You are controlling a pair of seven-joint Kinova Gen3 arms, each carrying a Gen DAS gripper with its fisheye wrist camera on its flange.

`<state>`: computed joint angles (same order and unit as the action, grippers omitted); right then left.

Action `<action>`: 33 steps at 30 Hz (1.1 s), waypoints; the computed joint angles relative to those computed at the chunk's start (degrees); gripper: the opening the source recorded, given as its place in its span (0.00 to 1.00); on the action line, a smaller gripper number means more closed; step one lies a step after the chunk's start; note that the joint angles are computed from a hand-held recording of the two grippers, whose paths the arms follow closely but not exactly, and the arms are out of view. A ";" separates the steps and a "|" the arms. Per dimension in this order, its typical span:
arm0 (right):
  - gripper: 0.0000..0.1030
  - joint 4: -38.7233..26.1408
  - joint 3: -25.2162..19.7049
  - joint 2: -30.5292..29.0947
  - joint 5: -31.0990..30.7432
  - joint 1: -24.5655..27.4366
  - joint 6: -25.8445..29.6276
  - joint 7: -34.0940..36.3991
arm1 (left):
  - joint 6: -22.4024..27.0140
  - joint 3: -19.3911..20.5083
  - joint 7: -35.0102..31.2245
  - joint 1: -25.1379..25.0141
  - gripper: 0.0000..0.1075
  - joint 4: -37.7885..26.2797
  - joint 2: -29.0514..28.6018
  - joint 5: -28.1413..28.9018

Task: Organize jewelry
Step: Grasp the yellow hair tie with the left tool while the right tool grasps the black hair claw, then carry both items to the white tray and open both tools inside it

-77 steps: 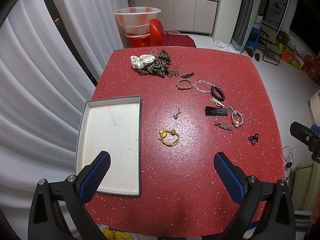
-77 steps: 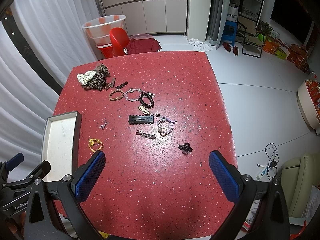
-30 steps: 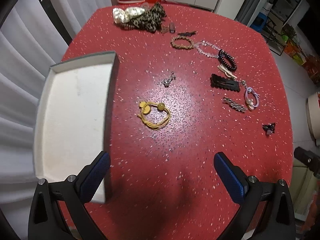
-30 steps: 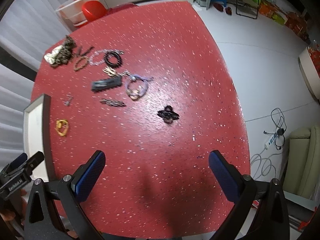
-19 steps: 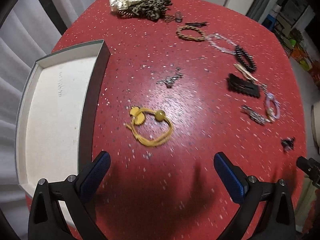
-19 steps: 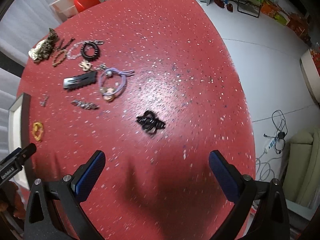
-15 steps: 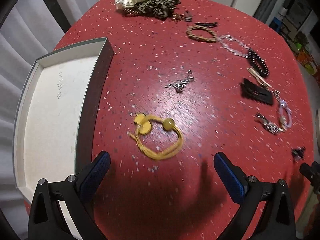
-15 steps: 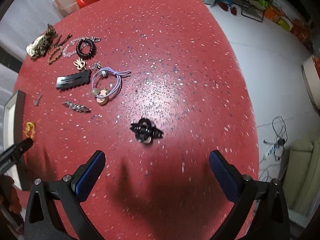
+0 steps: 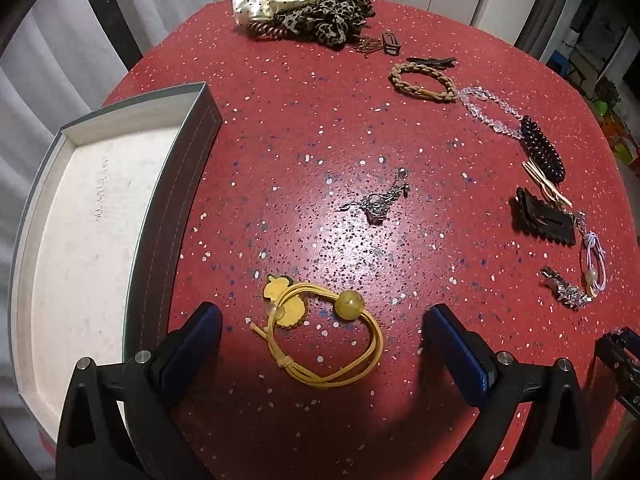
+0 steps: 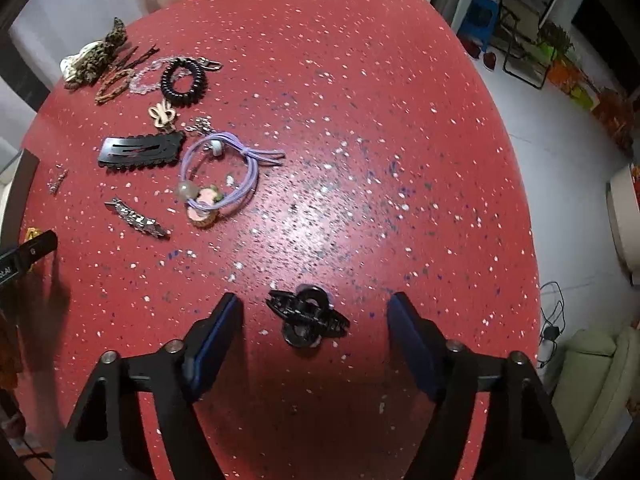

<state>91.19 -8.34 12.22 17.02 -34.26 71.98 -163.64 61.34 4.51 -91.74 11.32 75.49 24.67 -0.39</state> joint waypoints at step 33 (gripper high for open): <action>0.29 -4.91 -2.54 -3.18 -3.39 -2.23 1.48 -9.63 | 10.55 1.74 -15.67 -7.49 0.04 0.59 -9.35 15.24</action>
